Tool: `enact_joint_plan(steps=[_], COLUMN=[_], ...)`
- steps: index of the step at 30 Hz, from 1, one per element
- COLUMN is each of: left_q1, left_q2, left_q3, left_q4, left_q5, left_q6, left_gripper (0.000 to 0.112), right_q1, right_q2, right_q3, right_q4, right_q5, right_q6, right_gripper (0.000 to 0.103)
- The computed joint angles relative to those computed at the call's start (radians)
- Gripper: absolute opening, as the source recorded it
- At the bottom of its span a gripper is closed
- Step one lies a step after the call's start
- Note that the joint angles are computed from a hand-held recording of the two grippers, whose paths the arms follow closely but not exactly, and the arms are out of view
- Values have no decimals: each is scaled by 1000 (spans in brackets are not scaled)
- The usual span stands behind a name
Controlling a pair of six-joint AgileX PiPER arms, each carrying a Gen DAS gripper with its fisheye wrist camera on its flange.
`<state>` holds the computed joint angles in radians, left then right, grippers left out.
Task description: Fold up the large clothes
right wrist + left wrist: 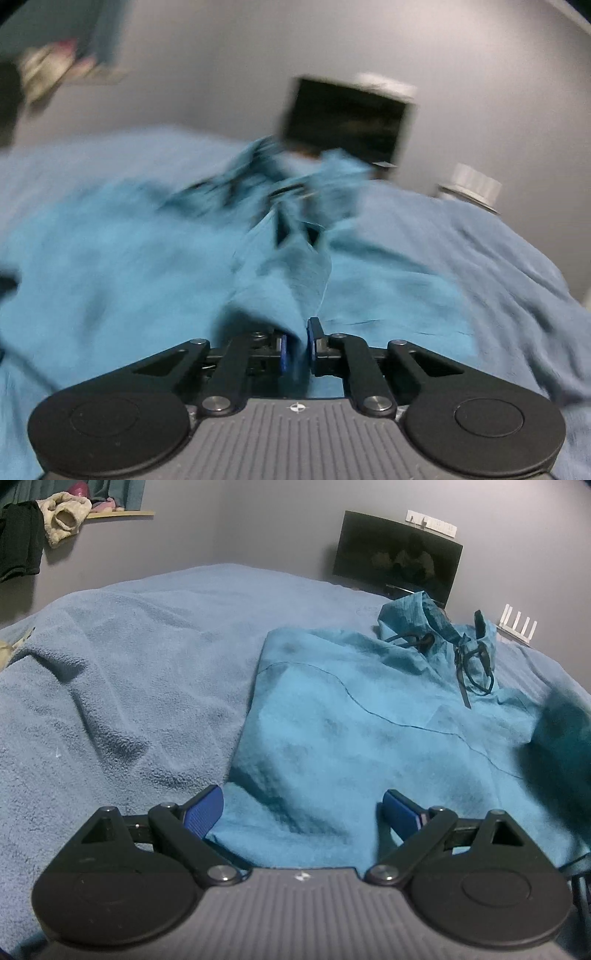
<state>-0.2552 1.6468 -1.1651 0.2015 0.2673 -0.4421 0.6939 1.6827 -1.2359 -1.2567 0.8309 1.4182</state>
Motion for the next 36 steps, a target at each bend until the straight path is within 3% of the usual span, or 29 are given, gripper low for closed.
enact_joint_plan(steps=[2,3,5,7,9,11,12,14,15,18,21,23,24,25,27,29,31,34,36], left_q1=[-6,-9,-14,-16,-20,-22,-23,-27,-28,-28,-29,-41,-47,-50,-49,-48,-46,-51,-62], left_q2=[2,3,5,7,9,11,13,16,17,14,11,15,21,25,29,28,26,0,-39], left_q3=[-4,-5,-7,-9,-11,-12,-12,-14,-15,-8,3,0,-8,-13,-17,-16,-13,21,61], left_q4=[33,47,69,87,104,115,123,142,146,147,123,169,199,205,193,192,192,253,378], left_q5=[7,10,15,18,23,25,26,29,31,15,-13,-5,10,20,24,23,19,-3,-23], left_q6=[-29,-42,-62,-77,-90,-98,-106,-123,-126,-125,-92,-124,-149,-153,-140,-137,-134,-182,-302], left_gripper=[93,93,93,93,93,94,94,94,94,94,94,94,94,94,95,95,95,95,95], right_q1=[-27,-54,-129,-210,-263,-285,-287,-279,-265,-194,-146,-180,-202,-221,-241,-226,-201,-137,-97], right_q2=[-55,-78,-114,-149,-169,-160,-155,-153,-154,-219,-195,-167,-146,-121,-82,-91,-99,-162,-212], right_q3=[66,95,149,217,276,284,287,295,287,344,333,306,286,262,247,261,247,288,310], right_q4=[-16,5,64,63,-9,-56,-79,-118,-111,-274,-370,-308,-235,-142,-45,-57,-43,-78,-91], right_q5=[29,16,-72,-212,-321,-359,-368,-353,-328,-245,-93,-111,-130,-140,-136,-122,-70,-7,28], right_q6=[133,170,210,284,400,442,463,496,481,617,617,558,492,412,338,342,327,380,391], right_gripper=[12,17,32,59,62,62,61,38,10,7,8,12,22,39,52,61,91,99,101])
